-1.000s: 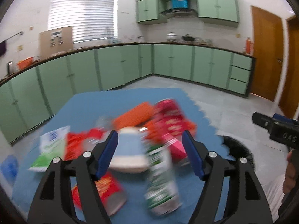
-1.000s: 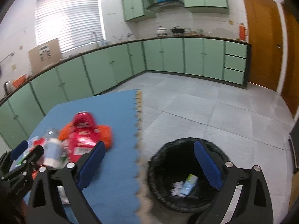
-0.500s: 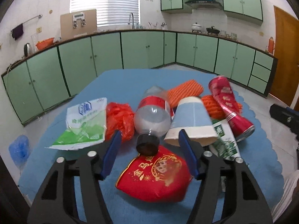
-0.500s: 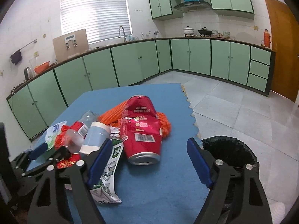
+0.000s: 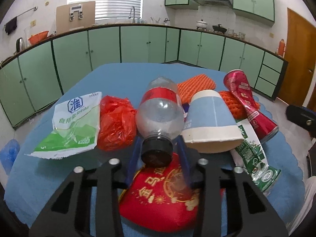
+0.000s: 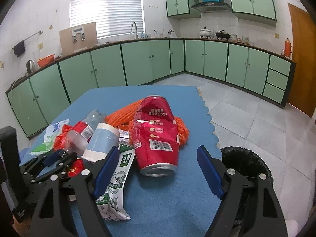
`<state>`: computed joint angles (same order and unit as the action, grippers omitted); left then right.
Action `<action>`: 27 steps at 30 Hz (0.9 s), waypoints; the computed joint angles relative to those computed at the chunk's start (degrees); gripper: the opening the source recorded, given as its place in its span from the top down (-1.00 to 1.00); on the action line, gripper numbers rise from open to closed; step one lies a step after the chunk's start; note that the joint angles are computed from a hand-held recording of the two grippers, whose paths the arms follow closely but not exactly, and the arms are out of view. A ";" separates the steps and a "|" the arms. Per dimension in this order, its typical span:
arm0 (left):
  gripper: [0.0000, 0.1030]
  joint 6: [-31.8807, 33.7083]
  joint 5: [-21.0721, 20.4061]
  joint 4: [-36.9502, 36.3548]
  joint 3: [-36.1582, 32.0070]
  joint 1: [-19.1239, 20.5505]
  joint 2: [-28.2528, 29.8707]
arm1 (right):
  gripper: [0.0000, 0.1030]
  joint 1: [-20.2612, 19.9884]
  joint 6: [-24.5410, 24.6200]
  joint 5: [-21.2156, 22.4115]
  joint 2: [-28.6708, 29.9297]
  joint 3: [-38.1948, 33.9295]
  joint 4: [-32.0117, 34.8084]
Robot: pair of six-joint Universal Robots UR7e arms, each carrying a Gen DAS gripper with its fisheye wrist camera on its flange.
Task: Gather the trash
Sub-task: 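Grasp the clear plastic bottle by its black cap with the left gripper and lift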
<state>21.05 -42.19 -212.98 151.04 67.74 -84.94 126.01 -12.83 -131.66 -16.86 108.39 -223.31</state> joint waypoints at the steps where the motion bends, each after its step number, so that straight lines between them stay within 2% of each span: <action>1: 0.39 0.49 -0.01 -0.99 0.22 -0.25 0.09 | -0.54 -0.08 0.07 -0.02 0.07 -0.13 0.28; 7: 0.40 -0.59 0.66 -2.25 1.04 -1.64 -0.86 | -0.54 -0.32 -0.05 0.36 0.32 -0.90 1.50; 15: 0.40 1.89 3.28 -7.68 2.39 -4.83 -0.68 | -0.54 -0.37 -0.05 1.16 0.18 -1.05 2.13; 19: 0.40 3.84 3.84 -9.89 2.39 -5.02 0.43 | -0.54 -0.13 -0.70 2.46 0.33 -1.26 2.48; 21: 0.40 2.94 3.89 -9.14 2.57 -5.12 -0.22 | -0.54 -0.01 -0.84 2.67 0.46 -1.40 2.71; 27: 0.40 5.99 5.42 -11.77 2.50 -9.36 -4.06 | -0.54 0.10 -0.42 2.22 -0.02 -1.03 1.95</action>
<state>27.04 -36.77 -224.75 153.54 58.37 -89.00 126.11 -13.25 -129.44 -16.89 107.35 -221.36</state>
